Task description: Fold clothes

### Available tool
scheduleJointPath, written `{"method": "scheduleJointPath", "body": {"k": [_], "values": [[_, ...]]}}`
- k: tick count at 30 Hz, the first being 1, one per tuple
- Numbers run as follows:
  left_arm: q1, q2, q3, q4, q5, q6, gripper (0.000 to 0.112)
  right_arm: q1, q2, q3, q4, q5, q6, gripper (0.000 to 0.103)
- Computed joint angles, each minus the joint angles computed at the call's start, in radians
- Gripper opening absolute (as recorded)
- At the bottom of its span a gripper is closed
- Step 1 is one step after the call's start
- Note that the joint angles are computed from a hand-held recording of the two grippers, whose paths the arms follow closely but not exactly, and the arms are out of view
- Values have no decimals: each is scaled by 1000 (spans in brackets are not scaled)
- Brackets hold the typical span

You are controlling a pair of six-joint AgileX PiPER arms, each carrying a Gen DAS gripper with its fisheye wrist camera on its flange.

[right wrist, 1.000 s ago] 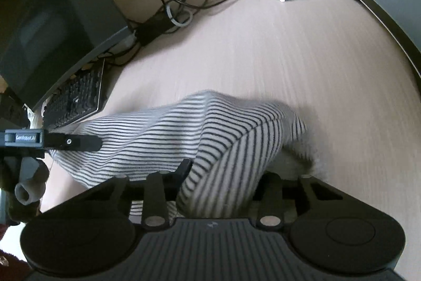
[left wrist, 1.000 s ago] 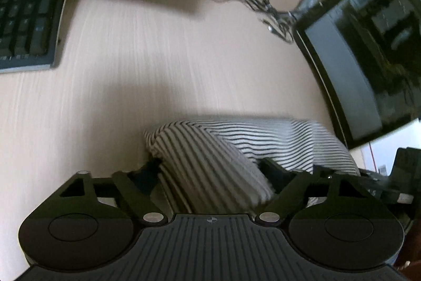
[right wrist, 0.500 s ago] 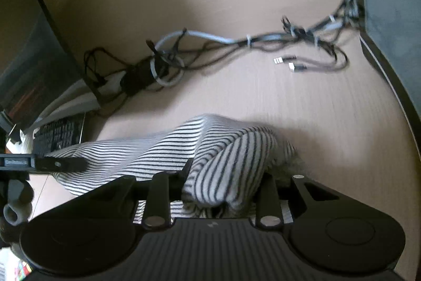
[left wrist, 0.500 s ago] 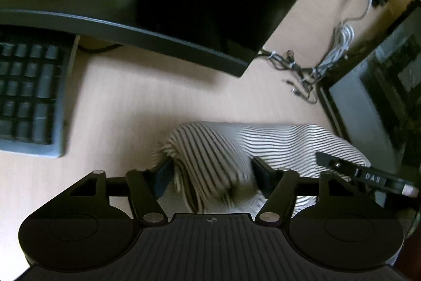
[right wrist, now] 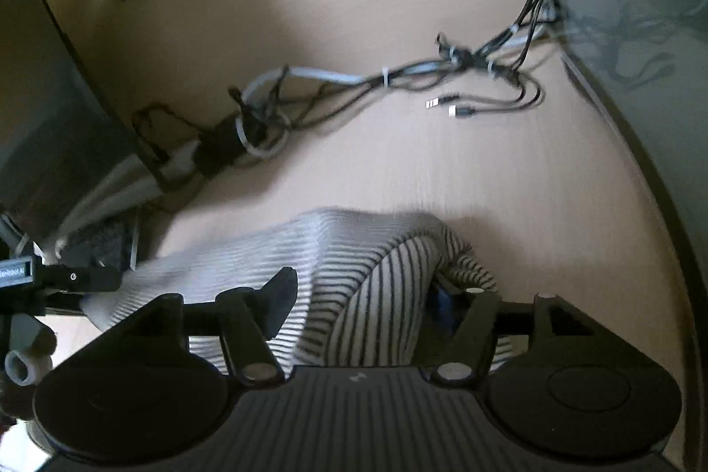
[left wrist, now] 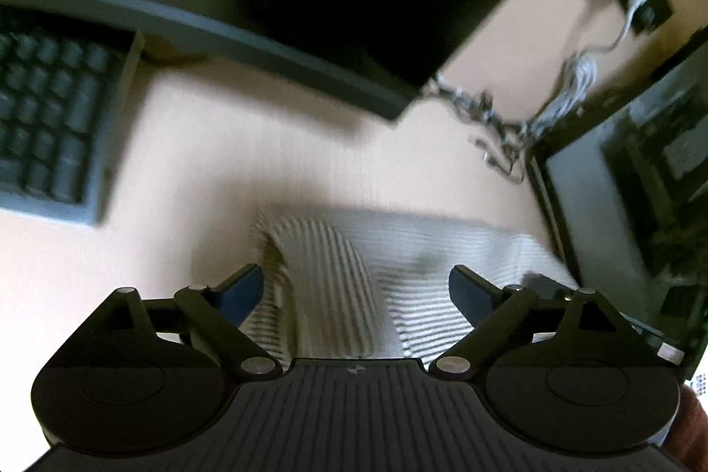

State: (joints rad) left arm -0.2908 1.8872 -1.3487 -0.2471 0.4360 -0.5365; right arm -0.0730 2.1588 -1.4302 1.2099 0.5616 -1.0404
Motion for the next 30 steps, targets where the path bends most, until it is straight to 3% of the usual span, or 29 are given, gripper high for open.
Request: {"method": "scheduleJointPath", "body": {"k": [1, 2, 3, 5, 7, 12, 17, 21, 23, 26, 28, 30], "values": [[-7, 17, -13, 12, 8, -17, 92, 9, 14, -13, -25, 0, 20, 57], [-14, 31, -24, 31, 16, -42, 80, 14, 21, -14, -23, 5, 10, 49], [-21, 45, -35, 49, 24, -65, 71, 19, 16, -4, -3, -3, -22, 34], [-20, 40, -26, 49, 7, -78, 48, 29, 5, 17, 40, -17, -88, 27], [-22, -3, 6, 66, -34, -84, 40, 32, -32, 45, 86, -29, -162, 22], [-50, -154, 111, 133, -92, -73, 40, 10, -187, 176, 211, 16, -299, 22], [-90, -237, 268, 75, -142, 14, 42, -8, -293, 349, 266, 36, -369, 22], [-109, -238, 391, -85, -164, 121, 42, 18, -301, 478, 305, -35, -408, 23], [-134, -230, 431, -31, -176, 67, 49, 41, -302, 531, 339, -86, -440, 24], [-151, -261, 451, 110, -161, -42, 56, 55, -329, 587, 400, -142, -479, 38], [-160, -289, 445, 233, -139, -134, 57, 59, -364, 611, 422, -195, -497, 57], [-179, -315, 426, 404, -108, -267, 61, 70, -409, 631, 496, -274, -584, 64]]}}
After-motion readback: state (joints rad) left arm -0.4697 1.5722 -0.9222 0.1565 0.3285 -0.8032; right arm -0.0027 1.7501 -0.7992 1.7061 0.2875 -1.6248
